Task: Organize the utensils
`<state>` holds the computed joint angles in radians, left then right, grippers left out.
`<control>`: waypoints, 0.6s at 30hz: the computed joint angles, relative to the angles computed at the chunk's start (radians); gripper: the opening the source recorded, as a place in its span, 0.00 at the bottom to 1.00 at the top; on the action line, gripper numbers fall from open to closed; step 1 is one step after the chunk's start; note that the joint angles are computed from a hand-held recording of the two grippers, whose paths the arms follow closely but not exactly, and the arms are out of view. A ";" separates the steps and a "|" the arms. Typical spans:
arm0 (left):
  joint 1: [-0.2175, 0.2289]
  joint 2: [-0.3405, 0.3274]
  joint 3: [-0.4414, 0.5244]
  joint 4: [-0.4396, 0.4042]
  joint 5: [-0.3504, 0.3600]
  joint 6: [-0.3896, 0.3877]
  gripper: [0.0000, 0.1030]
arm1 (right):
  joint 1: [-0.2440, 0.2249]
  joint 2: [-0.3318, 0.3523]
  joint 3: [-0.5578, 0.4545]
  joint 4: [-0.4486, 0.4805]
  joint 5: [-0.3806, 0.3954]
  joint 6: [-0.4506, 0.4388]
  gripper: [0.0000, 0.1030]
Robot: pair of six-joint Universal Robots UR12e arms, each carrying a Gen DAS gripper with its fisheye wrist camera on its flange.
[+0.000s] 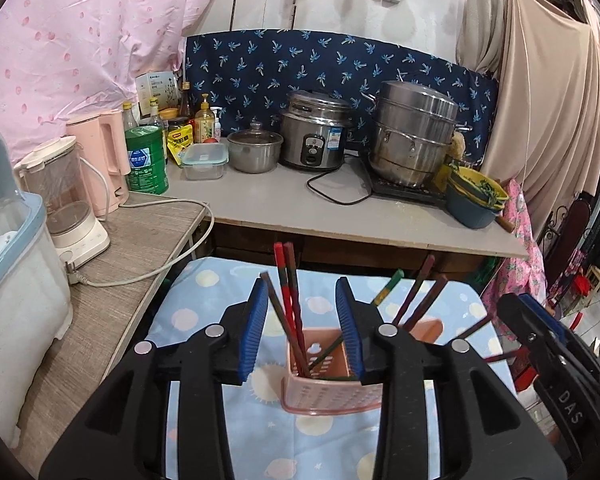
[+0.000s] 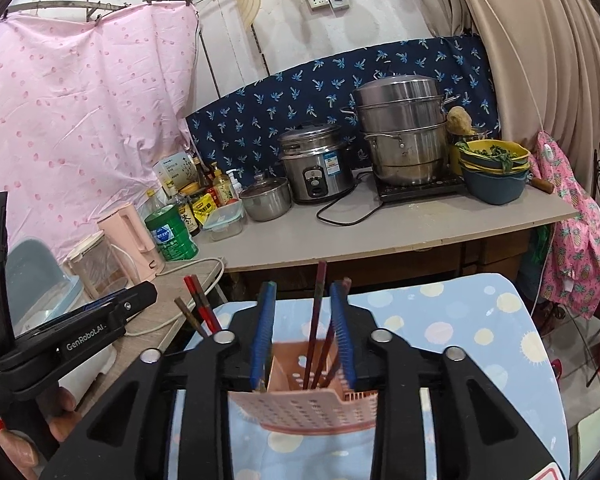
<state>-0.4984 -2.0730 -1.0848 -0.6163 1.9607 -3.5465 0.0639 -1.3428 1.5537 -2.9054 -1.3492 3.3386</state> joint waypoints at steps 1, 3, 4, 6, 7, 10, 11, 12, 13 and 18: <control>-0.004 0.004 -0.009 0.000 0.007 0.002 0.33 | 0.000 -0.008 0.012 0.000 -0.003 -0.002 0.33; -0.011 0.013 -0.028 -0.003 0.016 -0.001 0.33 | 0.000 -0.025 0.035 0.006 -0.008 -0.011 0.33; -0.014 0.019 -0.039 -0.006 0.016 -0.005 0.33 | 0.000 -0.032 0.045 0.009 -0.012 -0.017 0.35; -0.019 0.029 -0.059 -0.011 0.017 -0.012 0.33 | 0.000 -0.047 0.067 0.013 -0.021 -0.027 0.39; -0.021 0.034 -0.068 -0.012 0.018 -0.014 0.33 | -0.001 -0.055 0.079 0.013 -0.022 -0.029 0.41; -0.029 0.044 -0.089 -0.022 0.031 -0.020 0.33 | -0.003 -0.075 0.107 0.020 -0.023 -0.034 0.43; -0.031 0.047 -0.097 -0.023 0.034 -0.023 0.33 | -0.004 -0.081 0.116 0.022 -0.024 -0.038 0.44; -0.033 0.052 -0.104 -0.027 0.038 -0.027 0.33 | -0.003 -0.087 0.124 0.023 -0.029 -0.043 0.45; -0.036 0.055 -0.111 -0.029 0.044 -0.028 0.33 | -0.003 -0.091 0.131 0.024 -0.033 -0.048 0.47; -0.045 0.072 -0.148 -0.035 0.060 -0.038 0.33 | 0.004 -0.115 0.166 0.038 -0.058 -0.087 0.51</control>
<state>-0.5438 -2.0010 -1.2330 -0.6508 2.0209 -3.5847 0.0680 -1.4581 1.7193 -2.8672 -1.4074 3.2517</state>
